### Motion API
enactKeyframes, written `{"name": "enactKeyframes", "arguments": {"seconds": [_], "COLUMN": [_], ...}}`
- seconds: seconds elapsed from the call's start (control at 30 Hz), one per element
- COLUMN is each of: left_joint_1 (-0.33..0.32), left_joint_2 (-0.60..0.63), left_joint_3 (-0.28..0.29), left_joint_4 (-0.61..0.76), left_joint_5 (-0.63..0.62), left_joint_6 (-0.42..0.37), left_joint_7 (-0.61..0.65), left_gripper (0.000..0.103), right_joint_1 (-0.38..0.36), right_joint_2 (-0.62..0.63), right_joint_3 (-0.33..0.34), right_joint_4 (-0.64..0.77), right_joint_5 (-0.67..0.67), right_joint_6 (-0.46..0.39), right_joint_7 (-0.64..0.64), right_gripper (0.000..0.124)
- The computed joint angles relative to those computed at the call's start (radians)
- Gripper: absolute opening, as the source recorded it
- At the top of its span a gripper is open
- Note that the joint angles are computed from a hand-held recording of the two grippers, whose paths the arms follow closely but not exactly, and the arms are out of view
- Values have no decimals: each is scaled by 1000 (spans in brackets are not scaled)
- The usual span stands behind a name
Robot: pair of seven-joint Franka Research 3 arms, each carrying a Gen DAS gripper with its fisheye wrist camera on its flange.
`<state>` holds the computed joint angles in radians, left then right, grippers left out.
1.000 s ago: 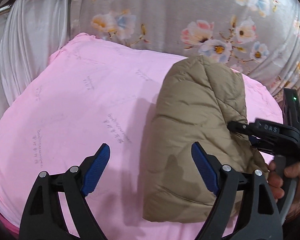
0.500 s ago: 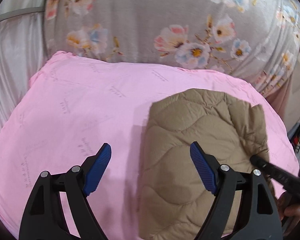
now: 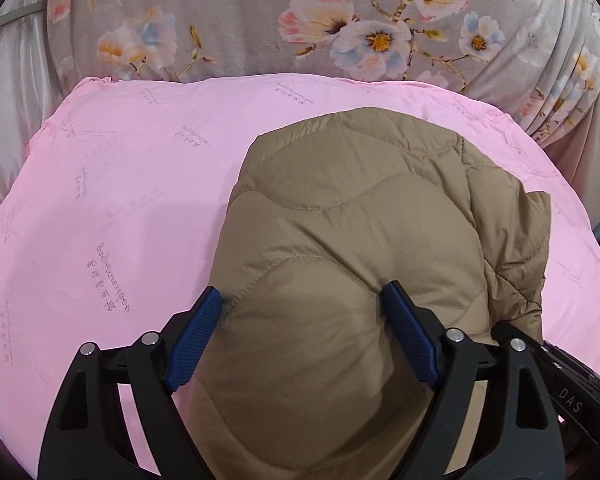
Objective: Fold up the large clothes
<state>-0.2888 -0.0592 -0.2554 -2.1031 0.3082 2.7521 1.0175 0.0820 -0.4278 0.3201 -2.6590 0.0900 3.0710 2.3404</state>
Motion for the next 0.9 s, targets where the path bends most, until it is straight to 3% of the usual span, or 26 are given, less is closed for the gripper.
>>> {"name": "enactKeyframes", "arguments": {"seconds": [0.3,0.67,0.77,0.83,0.9], "left_joint_1": [11,8,6,6,5], "left_joint_2": [39,58,59,56,40], "left_joint_3": [-2,3,5,6,8], "left_joint_4": [-10,-8,-8,-11,-22], "left_joint_5": [201,365,373,329,199], "left_joint_6": [41,51,50,51,53], "left_joint_7": [-159,-295,-301,-258,-132], "left_gripper": [88,89,89,89,89], "right_joint_1": [-133,-239,-208,-99,45], "right_joint_2": [35,42,49,58,38], "right_joint_3": [128,222,186,76,-64], "right_joint_4": [10,22,24,18,16], "right_joint_5": [-82,-184,-189,-142,-50], "right_joint_6": [28,32,27,25,-23], "right_joint_7": [79,170,166,116,46], "right_gripper": [24,25,25,26,28]}}
